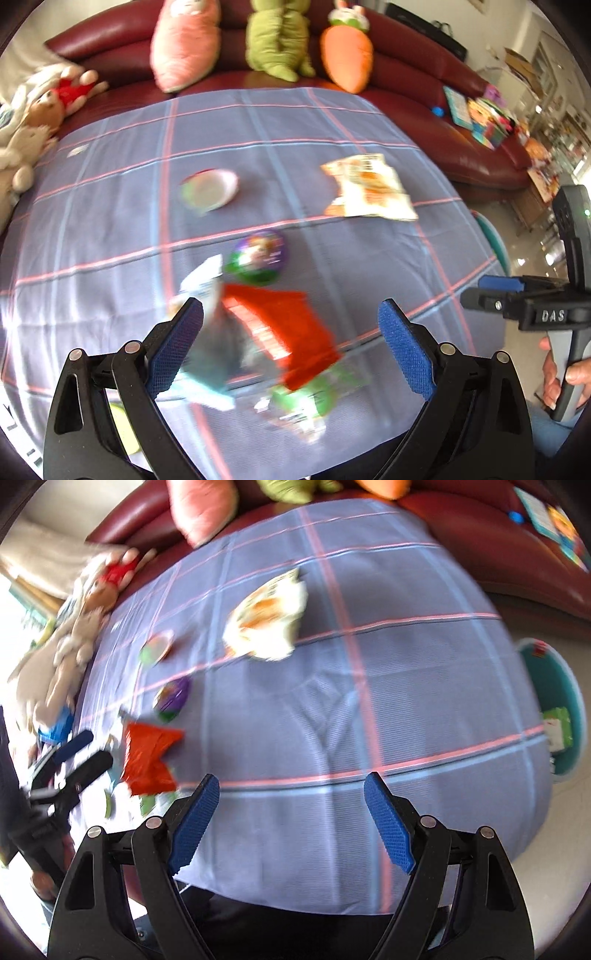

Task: Collect trash
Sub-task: 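Move both tools back to the table toward the snack packets, then grasp the red snack packet with the right tool while the left tool grasps the blue-white snack bag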

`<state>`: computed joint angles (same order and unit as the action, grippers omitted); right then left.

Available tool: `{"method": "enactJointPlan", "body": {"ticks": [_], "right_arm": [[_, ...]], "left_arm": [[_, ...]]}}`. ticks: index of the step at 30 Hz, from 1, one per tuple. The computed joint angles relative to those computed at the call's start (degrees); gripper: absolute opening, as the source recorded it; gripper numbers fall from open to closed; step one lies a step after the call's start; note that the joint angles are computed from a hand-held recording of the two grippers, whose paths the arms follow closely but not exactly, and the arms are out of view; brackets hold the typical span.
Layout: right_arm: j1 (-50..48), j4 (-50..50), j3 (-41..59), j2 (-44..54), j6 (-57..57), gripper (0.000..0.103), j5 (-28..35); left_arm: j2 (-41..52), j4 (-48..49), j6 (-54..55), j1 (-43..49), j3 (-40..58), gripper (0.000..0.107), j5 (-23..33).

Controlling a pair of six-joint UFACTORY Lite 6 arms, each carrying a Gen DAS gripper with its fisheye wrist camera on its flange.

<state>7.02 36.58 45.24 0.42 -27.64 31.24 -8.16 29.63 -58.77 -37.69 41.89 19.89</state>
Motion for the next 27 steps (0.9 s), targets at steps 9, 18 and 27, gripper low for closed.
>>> {"method": "enactJointPlan", "body": {"ticks": [9, 18, 27], "right_arm": [[15.8, -1.4, 9.1, 9.0, 6.6, 0.077, -0.8], [20.4, 2.5, 20.3, 20.0, 5.5, 0.077, 1.6], [21.8, 8.1, 25.7, 26.2, 0.7, 0.062, 3.4]], "left_arm": [[-8.8, -13.6, 18.5, 14.0, -14.2, 0.095, -5.0], [-6.1, -40.6, 49.5, 23.9, -17.5, 0.095, -9.8], [-0.1, -37.6, 48.2, 23.4, -14.9, 0.095, -11.6]]}}
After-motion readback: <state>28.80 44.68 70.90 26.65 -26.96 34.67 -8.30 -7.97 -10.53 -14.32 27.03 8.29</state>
